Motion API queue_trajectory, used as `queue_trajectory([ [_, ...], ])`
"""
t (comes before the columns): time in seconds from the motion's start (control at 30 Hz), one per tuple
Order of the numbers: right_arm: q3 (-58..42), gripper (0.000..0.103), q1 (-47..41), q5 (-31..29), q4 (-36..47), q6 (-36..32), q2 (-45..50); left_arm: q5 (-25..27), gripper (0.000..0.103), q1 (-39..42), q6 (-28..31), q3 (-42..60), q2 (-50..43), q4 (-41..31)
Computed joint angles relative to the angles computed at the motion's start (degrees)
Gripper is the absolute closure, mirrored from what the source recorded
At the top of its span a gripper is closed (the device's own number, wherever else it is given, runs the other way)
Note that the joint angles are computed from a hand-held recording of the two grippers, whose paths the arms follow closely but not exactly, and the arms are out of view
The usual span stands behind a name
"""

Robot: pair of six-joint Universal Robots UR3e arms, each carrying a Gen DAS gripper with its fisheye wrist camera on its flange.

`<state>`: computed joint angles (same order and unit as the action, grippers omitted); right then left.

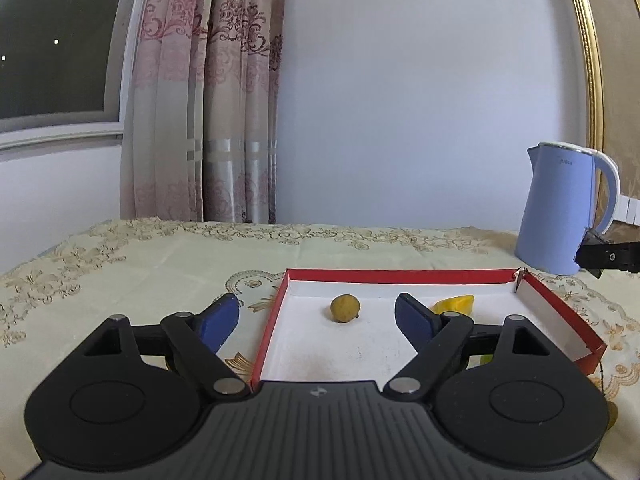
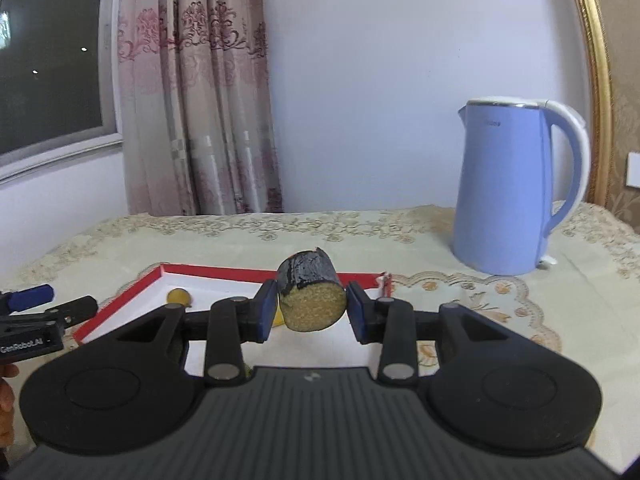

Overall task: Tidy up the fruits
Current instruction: 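Carry the eggplant chunk in the right tool into the tray and open it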

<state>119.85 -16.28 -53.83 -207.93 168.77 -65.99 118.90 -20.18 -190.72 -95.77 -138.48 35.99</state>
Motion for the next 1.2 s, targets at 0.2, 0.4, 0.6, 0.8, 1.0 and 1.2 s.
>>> queue_trajectory([
  [0.2, -1.7, 0.068, 0.3, -0.3, 3.2, -0.9, 2.1, 0.7, 0.017, -0.3, 0.9, 2.1, -0.6, -4.5],
  [0.4, -1.2, 0.068, 0.0, -0.9, 3.8, -0.2, 2.6, 1.1, 0.015, -0.6, 1.5, 2.6, -0.7, -5.7],
  [0.6, -4.5, 0.068, 2.0, -4.0, 10.8, -2.8, 0.5, 0.9, 0.015, -0.8, 1.9, 2.3, -0.7, -5.3],
  [0.8, -21.2, 0.068, 6.5, -8.4, 24.4, -5.2, 7.3, -0.3, 0.015, -0.7, 1.6, 1.6, -0.2, -5.6],
  [1.0, -35.9, 0.068, 9.5, -15.2, 33.7, -5.3, 15.5, -0.7, 0.013, -0.6, 1.7, 1.4, 0.1, -5.7],
  [1.2, -40.8, 0.068, 10.4, -17.2, 38.2, -7.1, 18.0, -0.9, 0.013, -0.5, 1.1, 1.9, 0.3, -7.7],
])
